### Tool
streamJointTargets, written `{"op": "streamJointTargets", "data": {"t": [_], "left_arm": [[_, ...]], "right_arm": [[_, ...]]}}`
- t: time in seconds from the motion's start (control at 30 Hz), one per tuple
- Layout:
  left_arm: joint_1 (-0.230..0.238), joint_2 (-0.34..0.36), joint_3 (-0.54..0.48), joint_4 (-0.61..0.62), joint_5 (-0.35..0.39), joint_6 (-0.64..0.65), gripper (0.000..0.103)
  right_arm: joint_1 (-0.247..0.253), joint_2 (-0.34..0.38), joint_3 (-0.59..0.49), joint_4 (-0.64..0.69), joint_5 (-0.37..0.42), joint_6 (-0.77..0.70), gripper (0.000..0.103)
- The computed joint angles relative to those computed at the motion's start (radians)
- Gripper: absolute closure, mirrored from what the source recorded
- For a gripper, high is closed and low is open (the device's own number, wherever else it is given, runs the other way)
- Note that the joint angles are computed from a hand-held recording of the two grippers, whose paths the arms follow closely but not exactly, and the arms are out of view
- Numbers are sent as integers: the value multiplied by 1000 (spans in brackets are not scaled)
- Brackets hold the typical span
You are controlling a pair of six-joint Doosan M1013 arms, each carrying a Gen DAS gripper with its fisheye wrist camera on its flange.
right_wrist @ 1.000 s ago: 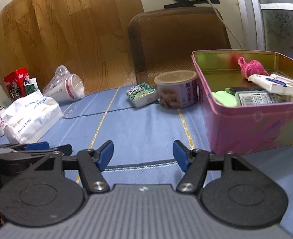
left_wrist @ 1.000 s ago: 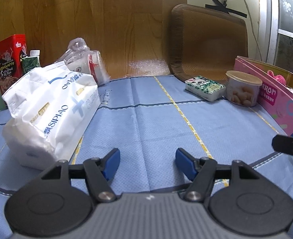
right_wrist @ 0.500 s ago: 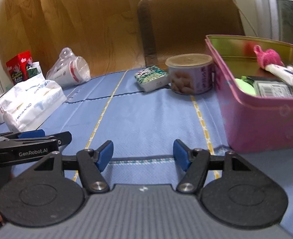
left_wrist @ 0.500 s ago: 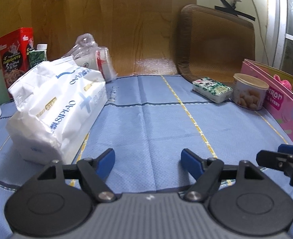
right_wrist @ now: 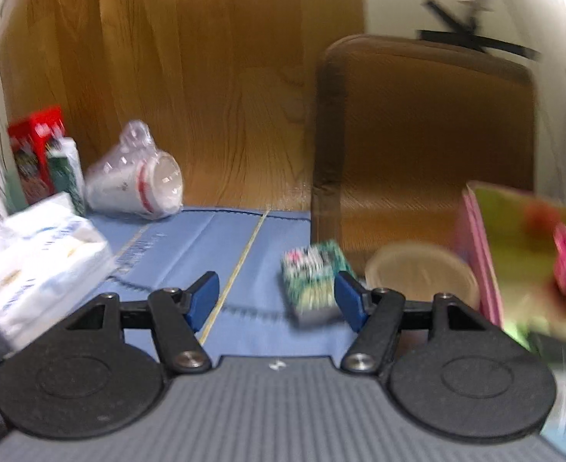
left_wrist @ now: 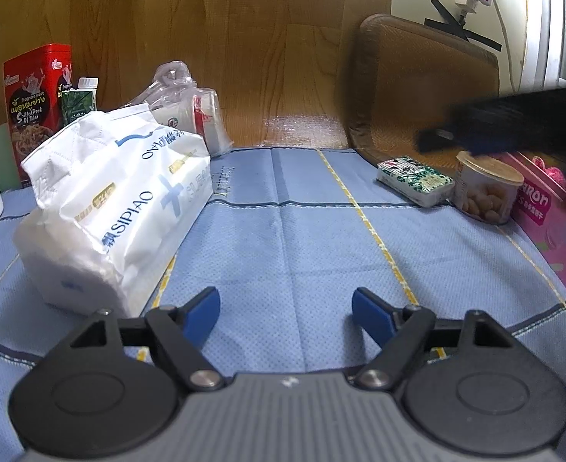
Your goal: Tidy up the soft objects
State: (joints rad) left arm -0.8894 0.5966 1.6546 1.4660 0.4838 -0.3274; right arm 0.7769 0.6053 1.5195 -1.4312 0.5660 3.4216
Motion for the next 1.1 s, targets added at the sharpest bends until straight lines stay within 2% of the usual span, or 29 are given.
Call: {"op": "streamJointTargets", "data": {"t": [0.13,0.2,0.3,0.33,0.4,0.63,0.77,0.87,1.0,1.1], "left_arm": [[-1,1,-2,-7,5,7,25],[-1,1,-1,-4,5,1,25],[0,0,0,-1,4,-6,25],[0,0,1,0,4,-8,25],[0,-1,2,4,4,-15,25],[0,-1,2,3,2,-15,25],[0,-2,1,2,4,-15,25],[1,-2,3,4,6,-20,25],[-1,-3,3,0,13,-22,25],[-1,-2,2,-6,17,-15,25]], "right_arm": [[-39,74,-154,319,64,-462,30],[-50,116,-232,458,141,-625,30],[-66,162,-309,630,216,-820,31],[-65,165,-307,625,215,-830,32],[-64,159,-297,624,190,-825,47],[-46,132,-253,670,78,-875,49],[-23,103,-191,617,2,-857,48],[-21,79,-136,546,-39,-775,48],[-19,43,-51,413,-69,-570,47],[-4,13,24,266,-79,-390,47]]}}
